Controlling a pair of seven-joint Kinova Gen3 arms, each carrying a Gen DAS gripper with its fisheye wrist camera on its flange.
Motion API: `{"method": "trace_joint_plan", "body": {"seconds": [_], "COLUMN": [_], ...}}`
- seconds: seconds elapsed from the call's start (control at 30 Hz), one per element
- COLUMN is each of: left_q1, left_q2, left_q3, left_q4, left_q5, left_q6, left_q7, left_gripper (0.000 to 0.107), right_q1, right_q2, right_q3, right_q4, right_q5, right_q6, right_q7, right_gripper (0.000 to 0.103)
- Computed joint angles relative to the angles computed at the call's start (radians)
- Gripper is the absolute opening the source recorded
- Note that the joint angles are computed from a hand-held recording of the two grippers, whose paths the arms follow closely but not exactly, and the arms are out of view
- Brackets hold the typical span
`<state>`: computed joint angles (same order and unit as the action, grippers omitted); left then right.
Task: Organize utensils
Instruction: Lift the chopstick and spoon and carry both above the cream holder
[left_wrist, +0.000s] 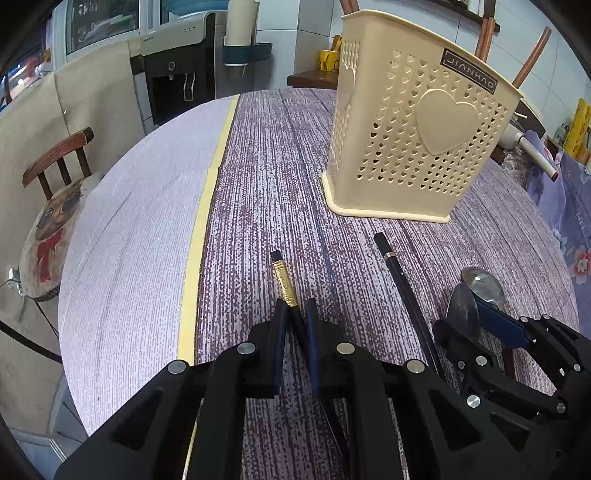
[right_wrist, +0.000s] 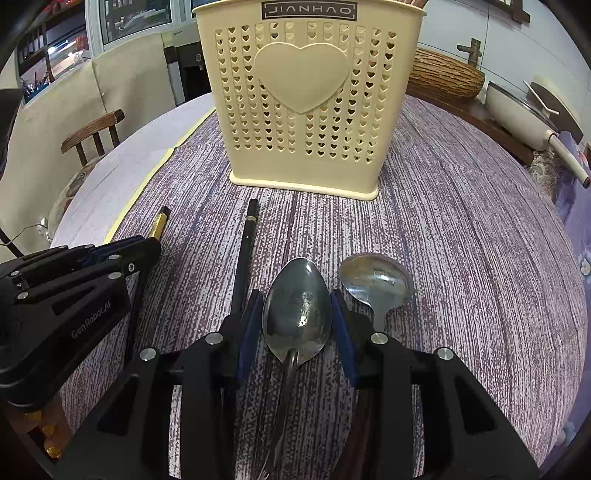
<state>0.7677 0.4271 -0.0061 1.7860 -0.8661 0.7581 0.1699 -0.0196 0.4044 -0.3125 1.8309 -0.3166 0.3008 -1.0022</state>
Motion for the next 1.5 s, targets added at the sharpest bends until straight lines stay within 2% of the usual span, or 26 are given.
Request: {"method": "trace_joint_plan", "body": {"seconds": [0.27,0.4,0.7,1.0,1.2,1.3,1.4,1.5], "left_q1": [-0.01,0.007,0.02,0.041,0.037,0.023,0.023,0.01], "left_q2": [-0.013,-0.031,-0.084,-0.144,-0.16,-0.178,-0.182,-0.199], "left_q3": [-0.005,-0.011,0.025,0.095,0.14,0.152,0.163,0.171], "left_q4": [0.015,0.019,0.016,0.002,-0.012,-0.002,-0.012,-0.02], "left_q5": [-0.001,-0.037,-0.127,-0.256,-0.305,-0.317,-0.333,-0.341], "left_q6": [-0.035,-0.03,0.015,0.14,0.199,0.178,0.205,0.197], "left_q7": [0.009,0.039,0.099,0.166,0.169,0.174,0.167,0.148], "left_gripper": [0.01,0.008,0.008,0.008,0.008,0.008,0.008,0.007], "right_q1": [0.13,0.211,0.342,0.406,0.373,0.357,0.329,0.301], "right_q2": [0.002,-0.015,-0.069,-0.158,-0.178,-0.185,-0.18,-0.186], "right_q3": [-0.114,-0.179,-0.246,-0.227,-0.155,-0.124,-0.085,-0.052], "right_q4": [0.007,0.013,0.018,0.022,-0.009,-0.014,-0.044,-0.067], "right_q5": [-0.102,-0.188,-0.421,-0.628,-0.661,-0.691,-0.692,-0.711], "right_q6": [0.0,0.009,0.074,0.174,0.255,0.28,0.327,0.35], "right_q7": [0.111,0.204,0.436,0.639,0.676,0.706,0.696,0.703], "right_gripper": [0.038,0.038,0.038,0.038,0.038,0.038,0.038,0.038]}}
